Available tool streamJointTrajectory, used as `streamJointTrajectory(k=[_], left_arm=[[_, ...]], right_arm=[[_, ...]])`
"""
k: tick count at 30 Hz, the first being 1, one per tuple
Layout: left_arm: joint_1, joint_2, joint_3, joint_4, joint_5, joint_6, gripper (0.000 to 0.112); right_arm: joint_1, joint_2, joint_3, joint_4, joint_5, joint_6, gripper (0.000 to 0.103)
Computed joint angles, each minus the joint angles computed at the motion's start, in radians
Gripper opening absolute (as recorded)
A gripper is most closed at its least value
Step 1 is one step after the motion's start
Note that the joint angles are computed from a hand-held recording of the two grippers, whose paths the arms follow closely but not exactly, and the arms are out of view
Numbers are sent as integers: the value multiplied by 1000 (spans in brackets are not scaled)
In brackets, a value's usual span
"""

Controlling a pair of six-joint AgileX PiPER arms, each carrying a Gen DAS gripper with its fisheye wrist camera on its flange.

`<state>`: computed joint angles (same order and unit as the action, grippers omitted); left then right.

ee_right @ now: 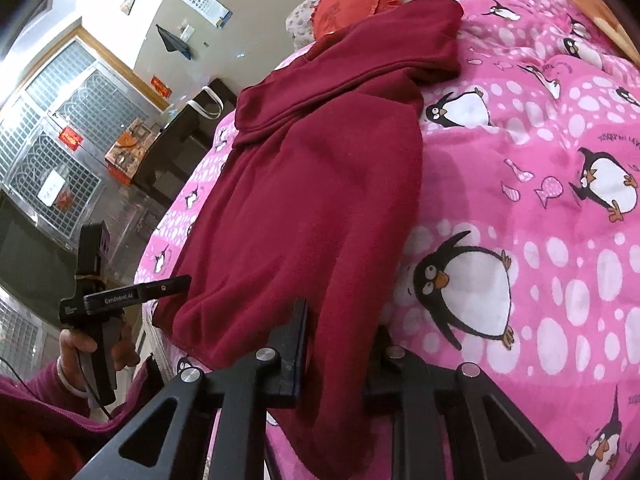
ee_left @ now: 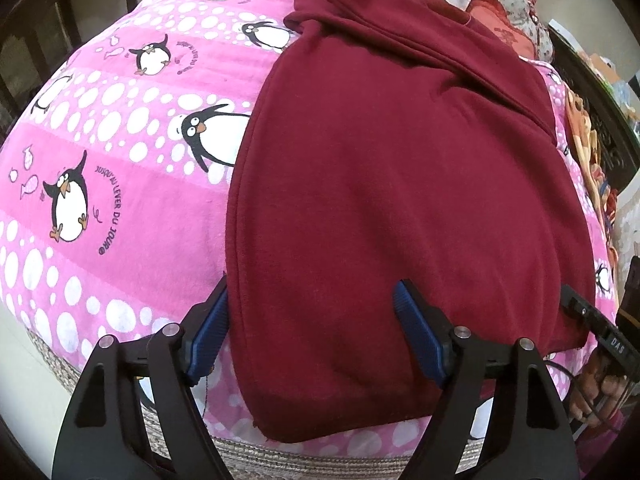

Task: Fold small clothes
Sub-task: 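Move both open grippers to the hem end of the folded sweatshirt strip, then grasp the hem edge with the left gripper while the right gripper grasps beside it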

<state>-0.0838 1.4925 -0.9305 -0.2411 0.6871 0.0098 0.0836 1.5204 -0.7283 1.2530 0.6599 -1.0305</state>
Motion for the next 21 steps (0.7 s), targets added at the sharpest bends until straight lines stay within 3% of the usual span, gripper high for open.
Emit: streamJointTrajectory(k=[5, 9, 12, 13, 15, 16, 17, 21], left_arm=[[-11, 2, -3, -5, -8, -25, 86], [-26, 12, -9, 2, -17, -37, 93], [-26, 18, -19, 8, -6, -22, 93], [-21, 23, -26, -10, 0, 2, 91], [-11, 13, -29, -7, 6, 6, 57], [1, 15, -40, -11, 19, 15, 31], [28, 19, -47, -54, 37, 56, 21], [92, 28, -77, -155, 101, 166, 13]], right_arm=[[-25, 18, 3, 41, 40, -40, 25], [5, 6, 3, 31, 14, -36, 34], [41, -4, -10, -23, -27, 14, 32], [46, -5, -13, -37, -34, 32, 23], [59, -12, -20, -79, -54, 84, 10], [58, -16, -19, -83, -52, 86, 9], [59, -26, -16, -88, -53, 91, 9], [46, -87, -7, -91, -24, 105, 8]])
